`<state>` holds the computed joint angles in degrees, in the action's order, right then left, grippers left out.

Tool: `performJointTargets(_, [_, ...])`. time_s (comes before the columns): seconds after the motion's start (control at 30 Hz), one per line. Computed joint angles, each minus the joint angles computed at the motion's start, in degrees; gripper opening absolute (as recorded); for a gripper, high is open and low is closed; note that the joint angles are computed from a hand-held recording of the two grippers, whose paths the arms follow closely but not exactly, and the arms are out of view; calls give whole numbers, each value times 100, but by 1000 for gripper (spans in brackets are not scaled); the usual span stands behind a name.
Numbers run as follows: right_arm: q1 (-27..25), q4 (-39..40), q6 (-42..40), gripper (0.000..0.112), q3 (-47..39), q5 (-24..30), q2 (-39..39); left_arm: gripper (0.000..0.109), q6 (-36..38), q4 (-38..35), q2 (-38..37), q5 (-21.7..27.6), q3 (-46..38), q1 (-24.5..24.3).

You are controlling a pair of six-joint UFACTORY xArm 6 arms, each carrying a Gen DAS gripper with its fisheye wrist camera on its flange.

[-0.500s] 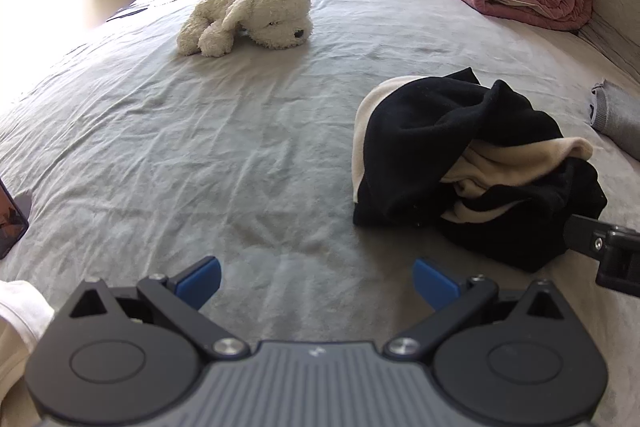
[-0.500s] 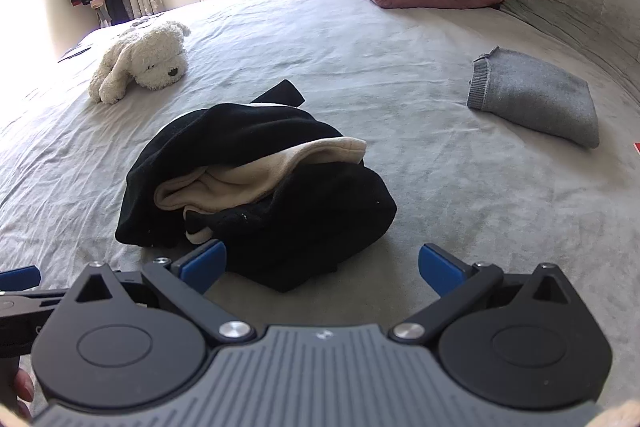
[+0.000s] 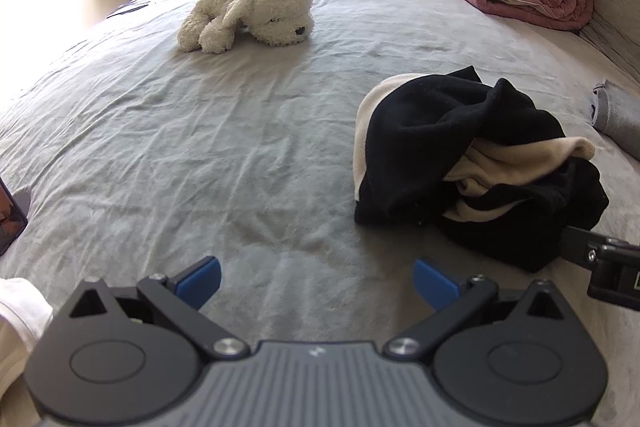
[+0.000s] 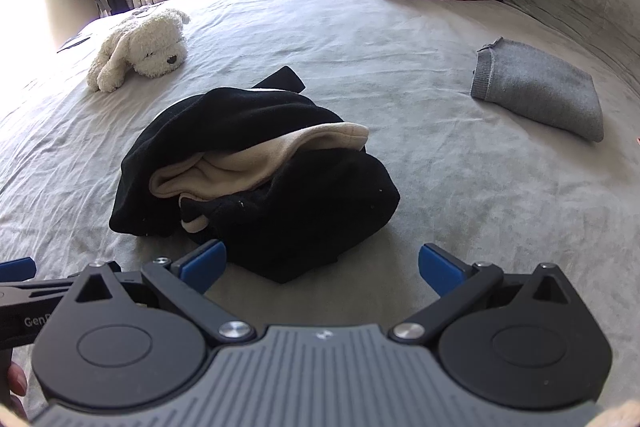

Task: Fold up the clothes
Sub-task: 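Move both grippers toward the black and cream sweatshirt pile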

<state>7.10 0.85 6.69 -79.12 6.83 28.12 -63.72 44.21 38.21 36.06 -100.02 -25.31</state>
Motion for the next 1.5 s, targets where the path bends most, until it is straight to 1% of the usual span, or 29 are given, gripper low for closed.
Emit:
performJointTargets(0.57, [-17,-46,25,103,-55,92,25,103,51,-54,12,-4,11,12])
performJointTargets(1.5, [5,113,-130,103,-120,197,72,103,131,-109,32,38,-15,16])
